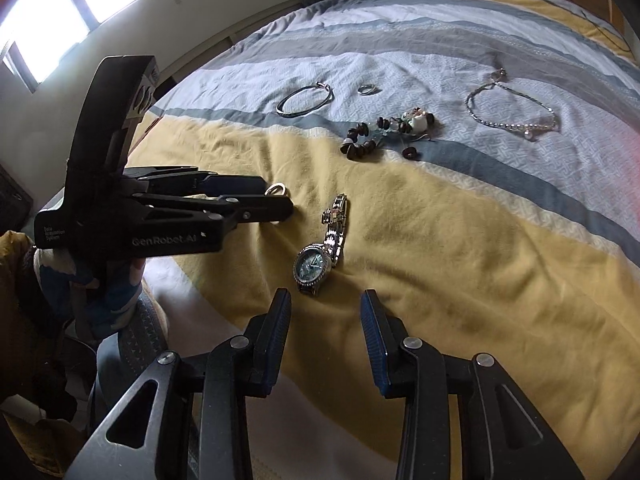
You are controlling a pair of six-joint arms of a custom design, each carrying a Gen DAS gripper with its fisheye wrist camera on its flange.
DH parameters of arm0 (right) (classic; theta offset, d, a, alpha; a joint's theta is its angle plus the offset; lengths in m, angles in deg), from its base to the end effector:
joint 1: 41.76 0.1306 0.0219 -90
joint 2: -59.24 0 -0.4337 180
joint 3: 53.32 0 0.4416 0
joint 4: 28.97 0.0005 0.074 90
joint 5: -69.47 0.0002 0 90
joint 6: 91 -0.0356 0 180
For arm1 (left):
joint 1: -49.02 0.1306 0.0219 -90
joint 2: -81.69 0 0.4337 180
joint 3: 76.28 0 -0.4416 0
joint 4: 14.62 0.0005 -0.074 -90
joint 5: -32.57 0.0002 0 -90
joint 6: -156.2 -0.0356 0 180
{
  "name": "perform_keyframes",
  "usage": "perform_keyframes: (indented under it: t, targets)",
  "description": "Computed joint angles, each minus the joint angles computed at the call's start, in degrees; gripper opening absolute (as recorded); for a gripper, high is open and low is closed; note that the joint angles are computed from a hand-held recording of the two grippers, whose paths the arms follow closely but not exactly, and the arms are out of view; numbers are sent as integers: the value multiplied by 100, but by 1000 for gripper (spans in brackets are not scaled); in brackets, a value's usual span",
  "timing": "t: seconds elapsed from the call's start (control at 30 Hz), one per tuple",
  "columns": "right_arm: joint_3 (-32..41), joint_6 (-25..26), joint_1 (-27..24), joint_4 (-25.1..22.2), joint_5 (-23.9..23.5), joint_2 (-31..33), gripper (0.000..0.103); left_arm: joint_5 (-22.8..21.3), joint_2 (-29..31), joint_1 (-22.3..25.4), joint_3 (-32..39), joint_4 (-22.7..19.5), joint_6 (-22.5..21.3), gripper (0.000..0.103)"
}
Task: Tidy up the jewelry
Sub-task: 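Grasp the silver ring with the left gripper while the right grasps the watch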
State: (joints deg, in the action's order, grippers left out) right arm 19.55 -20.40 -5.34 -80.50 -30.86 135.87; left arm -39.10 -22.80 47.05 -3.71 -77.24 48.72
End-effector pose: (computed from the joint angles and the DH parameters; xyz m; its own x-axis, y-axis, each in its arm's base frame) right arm 0.3378 0.2566 0.4339 -0.8452 -0.2175 -0.4881 -0.4087 0.8516 0.3282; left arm 0.3982 -0.0254 0.4296 -0.8190 0.3135 -0.4806 0.4285 0.8912 -0.1488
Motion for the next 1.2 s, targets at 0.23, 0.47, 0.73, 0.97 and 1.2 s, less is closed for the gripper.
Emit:
perform_keyframes:
  t: [0.23,0.47,0.73,0.97,1.2]
  targets:
    - [68,101,-29,104,-79,182,34,26,122,54,15,110,-69,19]
    - [203,185,17,195,-59,420,34,-47,45,24,-79,265,-46,19]
    - [351,368,64,-5,114,609,24,-112,-40,12,-56,196,88,19]
    - [141,-106,15,51,-225,218,24,-32,-345,62,-63,-41,336,19]
    - [-300,-1002,-13,141,-648,-517,24,34,-888,1,-102,-258,581,19]
